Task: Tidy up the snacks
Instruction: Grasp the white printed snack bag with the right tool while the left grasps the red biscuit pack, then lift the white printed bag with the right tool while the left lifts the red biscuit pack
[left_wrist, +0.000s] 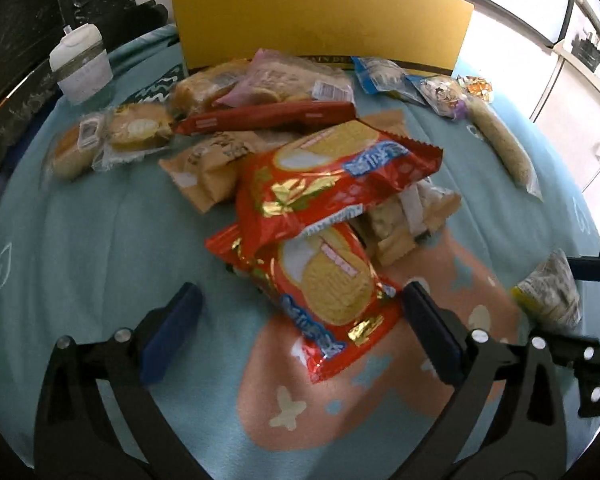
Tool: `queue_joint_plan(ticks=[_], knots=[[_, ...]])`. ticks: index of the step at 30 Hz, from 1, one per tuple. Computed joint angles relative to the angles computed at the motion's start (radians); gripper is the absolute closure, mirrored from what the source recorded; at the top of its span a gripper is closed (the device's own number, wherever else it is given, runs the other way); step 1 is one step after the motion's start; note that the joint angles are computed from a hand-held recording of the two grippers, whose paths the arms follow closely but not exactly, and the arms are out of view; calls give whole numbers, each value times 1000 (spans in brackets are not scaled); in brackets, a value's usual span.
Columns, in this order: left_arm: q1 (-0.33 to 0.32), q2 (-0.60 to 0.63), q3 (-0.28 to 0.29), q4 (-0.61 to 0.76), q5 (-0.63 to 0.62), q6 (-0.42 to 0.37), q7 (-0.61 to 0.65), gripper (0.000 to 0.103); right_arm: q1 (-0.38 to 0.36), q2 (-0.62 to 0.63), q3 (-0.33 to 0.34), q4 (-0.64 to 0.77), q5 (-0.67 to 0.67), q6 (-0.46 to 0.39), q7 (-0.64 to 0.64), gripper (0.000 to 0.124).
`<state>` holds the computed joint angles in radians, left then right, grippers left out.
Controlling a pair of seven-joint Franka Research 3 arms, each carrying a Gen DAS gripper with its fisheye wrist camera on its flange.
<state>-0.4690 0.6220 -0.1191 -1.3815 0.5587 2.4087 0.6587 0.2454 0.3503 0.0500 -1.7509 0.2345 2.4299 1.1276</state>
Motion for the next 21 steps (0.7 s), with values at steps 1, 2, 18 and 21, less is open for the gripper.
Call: queue_joint_plan(ticks=[1, 2, 18, 21], knots=[[4, -6, -3, -10, 3, 9, 15, 5, -4, 6, 4, 11, 11, -15, -5, 40], [6, -14, -5, -23, 12, 28, 33, 13, -4, 9, 3, 17, 15, -19, 3, 41], [19, -28, -18, -62, -16, 129, 164, 37, 26, 41, -9, 65, -62, -12, 77, 66], [10, -32, -9, -68, -6, 131, 153, 36, 28, 48, -9, 80, -70, -35, 77, 61]])
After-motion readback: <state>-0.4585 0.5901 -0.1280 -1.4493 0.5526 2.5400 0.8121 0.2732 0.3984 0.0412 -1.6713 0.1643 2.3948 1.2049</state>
